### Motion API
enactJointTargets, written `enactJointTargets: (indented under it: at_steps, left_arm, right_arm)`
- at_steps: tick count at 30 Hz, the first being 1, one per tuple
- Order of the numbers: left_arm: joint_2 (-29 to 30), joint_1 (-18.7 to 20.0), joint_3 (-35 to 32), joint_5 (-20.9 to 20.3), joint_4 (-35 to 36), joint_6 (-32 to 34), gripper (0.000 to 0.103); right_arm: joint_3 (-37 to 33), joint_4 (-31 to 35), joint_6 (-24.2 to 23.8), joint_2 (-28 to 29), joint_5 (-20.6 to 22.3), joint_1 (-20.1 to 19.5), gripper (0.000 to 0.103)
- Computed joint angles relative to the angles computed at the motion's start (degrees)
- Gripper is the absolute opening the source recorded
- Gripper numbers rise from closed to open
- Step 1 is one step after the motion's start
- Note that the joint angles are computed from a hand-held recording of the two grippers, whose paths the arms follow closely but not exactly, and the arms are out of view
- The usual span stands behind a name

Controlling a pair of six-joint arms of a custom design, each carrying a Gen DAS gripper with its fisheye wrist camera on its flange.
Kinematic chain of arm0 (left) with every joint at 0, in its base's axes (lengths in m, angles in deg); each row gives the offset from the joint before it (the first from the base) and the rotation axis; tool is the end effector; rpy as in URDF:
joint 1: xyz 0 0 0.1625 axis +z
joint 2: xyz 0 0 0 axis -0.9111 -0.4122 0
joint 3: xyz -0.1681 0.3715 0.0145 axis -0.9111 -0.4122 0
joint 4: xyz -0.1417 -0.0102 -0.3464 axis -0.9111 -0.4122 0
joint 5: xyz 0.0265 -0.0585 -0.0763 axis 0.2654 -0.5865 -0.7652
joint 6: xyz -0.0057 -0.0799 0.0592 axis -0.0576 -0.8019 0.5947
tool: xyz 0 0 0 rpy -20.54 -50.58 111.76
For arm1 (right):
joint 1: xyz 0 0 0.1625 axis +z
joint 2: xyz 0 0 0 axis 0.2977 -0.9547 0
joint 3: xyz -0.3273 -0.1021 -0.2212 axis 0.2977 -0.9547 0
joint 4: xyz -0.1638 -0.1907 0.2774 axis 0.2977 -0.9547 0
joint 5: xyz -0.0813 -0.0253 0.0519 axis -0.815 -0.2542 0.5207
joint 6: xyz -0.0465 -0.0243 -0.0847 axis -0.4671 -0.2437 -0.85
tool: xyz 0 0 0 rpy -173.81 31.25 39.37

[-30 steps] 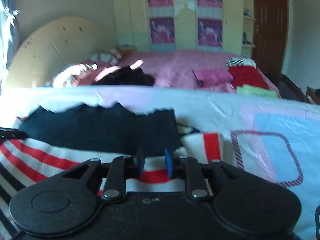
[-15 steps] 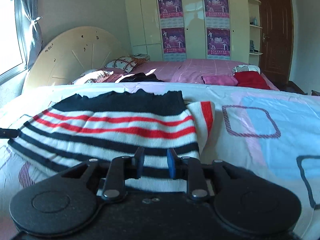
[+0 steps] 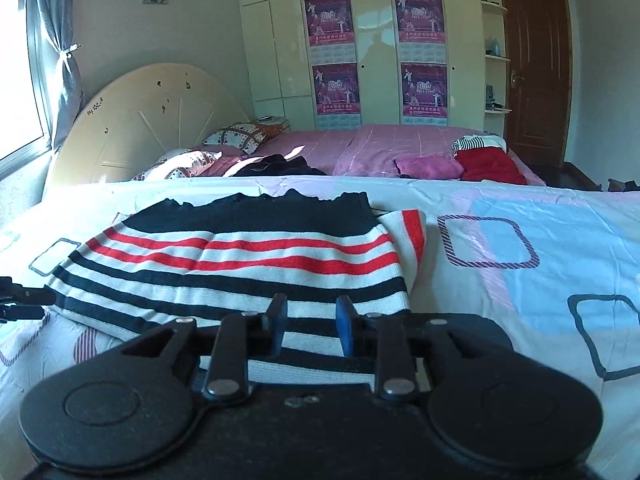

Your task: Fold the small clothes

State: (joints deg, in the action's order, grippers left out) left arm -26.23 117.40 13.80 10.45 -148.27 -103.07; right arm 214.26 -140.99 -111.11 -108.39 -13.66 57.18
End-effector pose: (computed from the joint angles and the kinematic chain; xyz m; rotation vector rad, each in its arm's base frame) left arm -0.2307 -0.5954 0.0069 0.3316 2.6730 -1.0126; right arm -0.0031 -0.4562 0.3288 0.3640 -2.1779 1.2058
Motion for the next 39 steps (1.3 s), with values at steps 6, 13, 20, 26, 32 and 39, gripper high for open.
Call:
enactJointTargets:
  at_steps: [6, 13, 20, 26, 32, 39]
  left_arm:
    - [0.91, 0.47, -0.35, -1.64, -0.14, -2.36, 0.079]
    - [1.87, 1.98, -0.87, -5.28, -3.81, -6.96, 0.079]
    - [3.5, 3.26, -2.52, -9.7, -5.61, -11.21, 0.078]
    - [3.88, 7.72, -4.65, -12.69, -6.6, -22.98, 0.022]
    - [0.02, 2.65, -0.64, 2.55, -8.3, -16.39, 0.063]
    - [10.41, 0.36, -22.18, -4.92, 10.19, 6.15, 0.063]
  right_arm:
    - [-0.36, -0.51, 2.11, 1.16, -0.71, 1.09, 0.026]
    - [-2.42, 0.71, 3.25, 3.15, -0.38, 1.6, 0.02]
    - [-5.03, 3.5, 2.97, 4.76, -0.08, 1.89, 0.02]
    - [-7.87, 5.96, 3.35, 6.67, -5.5, 0.78, 0.02]
    - [-6.98, 6.39, 3.13, 4.67, -3.47, -0.07, 0.022]
    - [-13.43, 11.15, -0.47, 11.11, 0.14, 4.36, 0.02]
